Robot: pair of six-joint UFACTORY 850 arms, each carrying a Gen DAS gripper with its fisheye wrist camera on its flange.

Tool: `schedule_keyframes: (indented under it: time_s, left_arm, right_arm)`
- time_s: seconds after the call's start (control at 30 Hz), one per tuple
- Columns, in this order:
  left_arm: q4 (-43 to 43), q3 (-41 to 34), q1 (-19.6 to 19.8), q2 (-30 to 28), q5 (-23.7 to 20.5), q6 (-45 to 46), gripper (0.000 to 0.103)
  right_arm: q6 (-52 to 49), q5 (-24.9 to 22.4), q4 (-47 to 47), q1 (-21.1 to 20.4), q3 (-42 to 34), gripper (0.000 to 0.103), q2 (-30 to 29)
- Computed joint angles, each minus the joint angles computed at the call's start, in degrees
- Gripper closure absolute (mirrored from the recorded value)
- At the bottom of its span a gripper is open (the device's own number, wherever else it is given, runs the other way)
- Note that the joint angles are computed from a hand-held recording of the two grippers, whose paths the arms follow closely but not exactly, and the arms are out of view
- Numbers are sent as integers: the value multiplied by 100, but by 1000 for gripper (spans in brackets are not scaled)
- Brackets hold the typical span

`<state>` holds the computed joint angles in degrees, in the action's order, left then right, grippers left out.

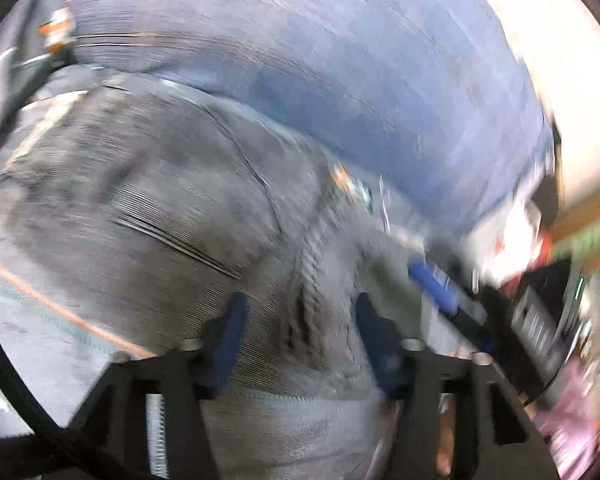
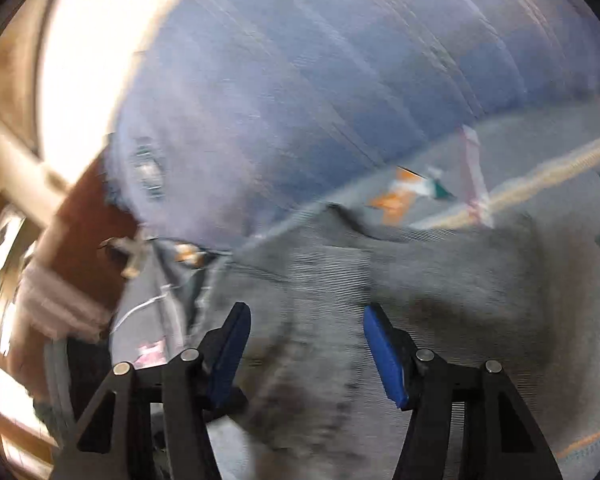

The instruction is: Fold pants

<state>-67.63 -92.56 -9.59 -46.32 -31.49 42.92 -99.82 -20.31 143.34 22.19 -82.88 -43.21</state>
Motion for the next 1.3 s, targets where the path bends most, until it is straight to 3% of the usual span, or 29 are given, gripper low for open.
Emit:
schedule_keyframes:
  time_s: [0.1,0.2,0.27,0.33,0.4,0.53,0.63,0.73,0.8,0.97,1.0,1.03,1.07,1.17,1.27,1.3]
  left_arm:
    - [271,93,337,53,277,-771,41]
    - [368,162,709,17,314,-1398,41]
    - [-195,303,963,41,322,-1336,41]
    - [-102,251,1037,-34,462,-1775,41]
    - [307,76,1090,-216,516,-2509,41]
    - [549,-267,1241,-602,163,-2911,43]
    - [465,-511,1231,-857,-23,-2922,45]
    - [292,-421,1162,-776,177,-2789,56]
    - [251,-527,1139,-857,148,-2856,57]
    - [574,-1072,1131,-1203,265,-3459,57]
    - [822,-1232,1110,-1282,270,-3652,63]
    - [1196,-1368,1080,-1330,287,-3853,81]
    - [1335,-1414,1060,-1342,288,-3877,85]
    - [1303,-974,921,-968,864,-3428,89]
    - [1120,-336,642,-362,1818,-2298,90]
    - [1060,-57,444,-81,2342,-1698,90]
  right_arm:
    - [-736,71,590,222,-123,34,-24]
    - [-1457,-122,1083,472,-382,24,-199]
    - [-1338,181,407,658,-882,23,-452]
    - [-603,592,-719,797,-1563,23,-815]
    - [-126,937,-1221,901,-2005,23,-1076]
    - [1300,1442,-2566,1008,-2316,24,-1325]
    - [1095,1188,-2296,953,-2069,24,-1233]
    - [1188,1066,-2258,907,-2009,24,-1205]
    - [1713,1060,-2727,889,-2042,25,-1224]
    - [2923,809,-3731,826,-2027,40,-1237]
    - [3038,800,-3842,824,-2006,42,-1224]
    - [3146,727,-3910,806,-1977,44,-1208]
    - [3099,621,-3834,783,-1937,45,-1186]
    - [2800,478,-3538,721,-1792,45,-1055]
    - [3077,-6,-3785,564,-1763,45,-994]
    - [3143,-135,-3836,512,-1759,45,-975]
